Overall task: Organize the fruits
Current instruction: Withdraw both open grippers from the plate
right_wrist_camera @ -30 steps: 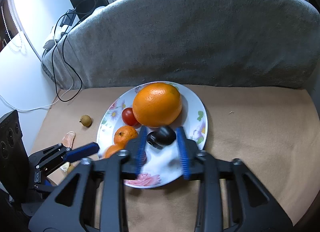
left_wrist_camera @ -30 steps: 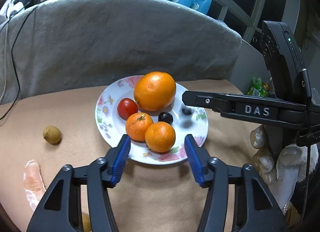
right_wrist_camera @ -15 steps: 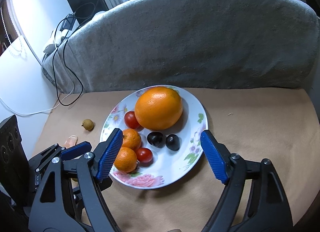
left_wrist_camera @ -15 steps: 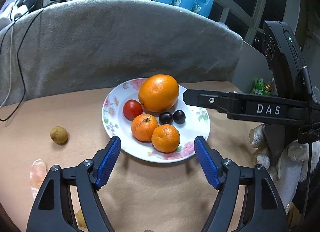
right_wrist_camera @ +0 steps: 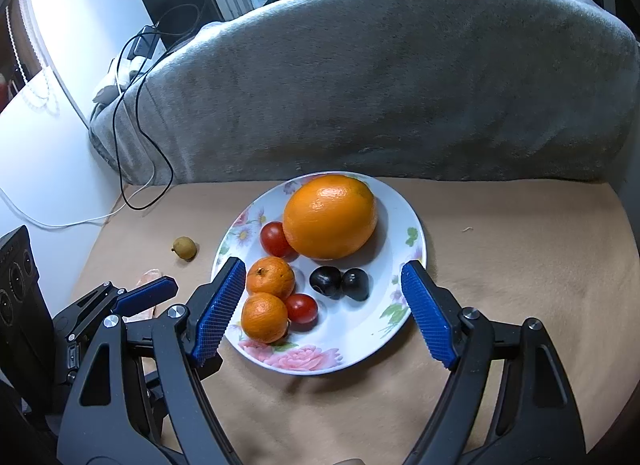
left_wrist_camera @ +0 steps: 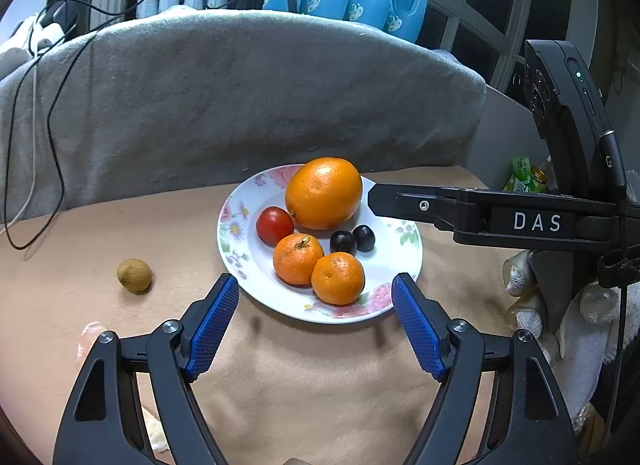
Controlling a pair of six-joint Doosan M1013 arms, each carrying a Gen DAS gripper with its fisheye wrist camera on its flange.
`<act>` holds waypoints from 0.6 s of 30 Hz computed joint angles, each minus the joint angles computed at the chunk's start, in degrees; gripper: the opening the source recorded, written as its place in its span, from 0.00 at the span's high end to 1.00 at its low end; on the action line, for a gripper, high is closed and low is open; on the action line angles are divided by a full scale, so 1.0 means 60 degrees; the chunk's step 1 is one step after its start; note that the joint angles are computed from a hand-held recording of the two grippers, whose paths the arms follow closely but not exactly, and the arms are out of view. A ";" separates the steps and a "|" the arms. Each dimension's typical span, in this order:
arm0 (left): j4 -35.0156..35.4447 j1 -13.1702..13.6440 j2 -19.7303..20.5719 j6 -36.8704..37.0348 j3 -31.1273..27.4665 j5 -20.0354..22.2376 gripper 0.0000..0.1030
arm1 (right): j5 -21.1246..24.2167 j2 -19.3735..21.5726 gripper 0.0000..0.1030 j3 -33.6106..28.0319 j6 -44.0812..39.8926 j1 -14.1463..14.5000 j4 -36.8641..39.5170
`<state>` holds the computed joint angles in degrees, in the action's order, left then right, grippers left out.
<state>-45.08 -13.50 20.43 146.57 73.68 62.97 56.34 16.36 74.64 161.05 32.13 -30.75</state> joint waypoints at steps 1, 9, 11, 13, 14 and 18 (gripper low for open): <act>-0.0005 0.0007 0.0001 0.0007 -0.0005 0.0001 0.23 | 0.0009 -0.0002 0.20 -0.0009 0.0007 0.0009 -0.0008; -0.0023 0.0083 -0.0019 0.0006 -0.0030 -0.0059 0.23 | 0.0011 -0.0006 0.20 -0.0043 0.0011 0.0054 -0.0059; -0.0031 0.0102 -0.0027 0.0011 -0.0036 -0.0064 0.23 | 0.0021 0.0008 0.20 -0.0069 -0.0008 0.0071 -0.0063; -0.0044 0.0120 -0.0040 0.0031 -0.0027 -0.0077 0.23 | 0.0050 0.0032 0.20 -0.0108 -0.0045 0.0093 -0.0063; -0.0056 0.0131 -0.0050 0.0039 -0.0024 -0.0084 0.23 | 0.0065 0.0048 0.20 -0.0135 -0.0079 0.0106 -0.0059; -0.0102 0.0189 -0.0043 0.0068 -0.0057 -0.0085 0.23 | 0.0150 0.0089 0.20 -0.0223 -0.0147 0.0164 -0.0108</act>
